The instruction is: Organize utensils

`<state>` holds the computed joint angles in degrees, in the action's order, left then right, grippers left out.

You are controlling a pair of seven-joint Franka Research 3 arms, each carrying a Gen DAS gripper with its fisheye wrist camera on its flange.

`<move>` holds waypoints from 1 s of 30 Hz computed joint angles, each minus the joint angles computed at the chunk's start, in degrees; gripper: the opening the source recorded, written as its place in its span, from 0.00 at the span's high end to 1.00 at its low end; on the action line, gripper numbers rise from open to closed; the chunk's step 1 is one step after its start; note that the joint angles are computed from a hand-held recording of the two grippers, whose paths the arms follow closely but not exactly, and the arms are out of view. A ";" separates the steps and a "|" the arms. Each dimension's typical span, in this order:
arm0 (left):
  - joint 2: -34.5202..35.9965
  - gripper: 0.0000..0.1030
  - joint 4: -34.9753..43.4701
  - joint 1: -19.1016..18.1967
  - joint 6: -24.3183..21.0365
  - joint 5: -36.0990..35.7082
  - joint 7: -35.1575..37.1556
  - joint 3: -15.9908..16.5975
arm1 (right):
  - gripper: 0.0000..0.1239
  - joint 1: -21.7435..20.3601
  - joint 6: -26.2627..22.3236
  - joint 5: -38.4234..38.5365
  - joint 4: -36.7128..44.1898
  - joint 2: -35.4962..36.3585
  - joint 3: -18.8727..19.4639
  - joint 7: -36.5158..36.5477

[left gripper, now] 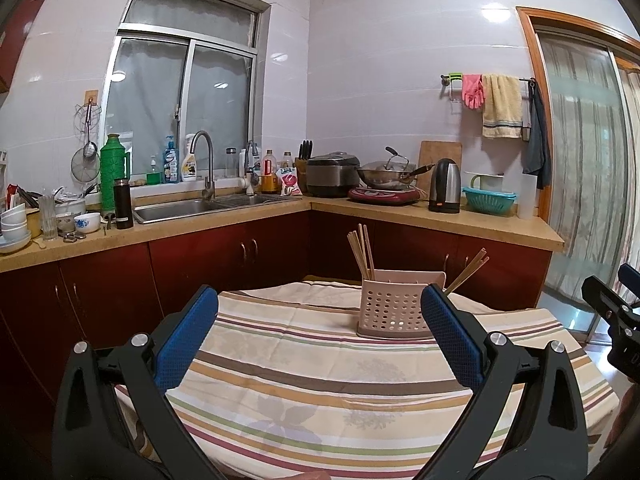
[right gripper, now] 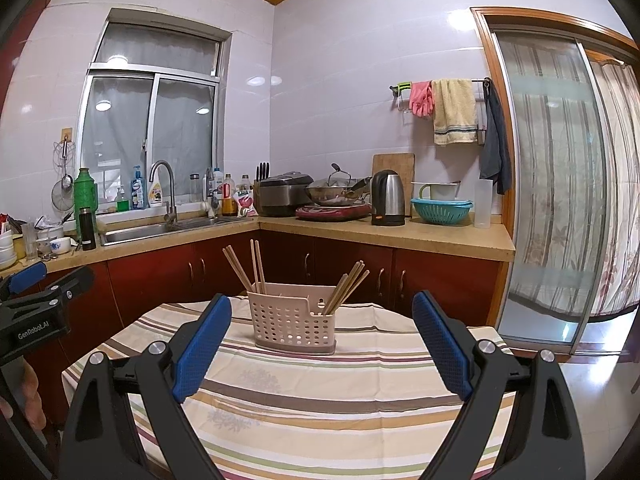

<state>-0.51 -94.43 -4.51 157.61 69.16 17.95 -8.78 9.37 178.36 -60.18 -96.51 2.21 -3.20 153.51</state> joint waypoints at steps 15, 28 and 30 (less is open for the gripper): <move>0.72 0.04 0.36 0.33 0.84 -0.38 0.48 0.56 | 0.28 0.48 -0.23 -0.87 0.01 0.66 -0.32 0.96; 5.48 0.04 4.42 -0.71 -0.22 -6.39 6.61 1.97 | 0.28 1.27 -0.36 7.83 -0.68 1.76 -0.96 -7.36; 7.04 0.04 5.83 -1.02 -0.50 -7.97 8.75 2.38 | 0.28 1.52 -0.90 10.27 -0.28 2.48 -1.17 -9.60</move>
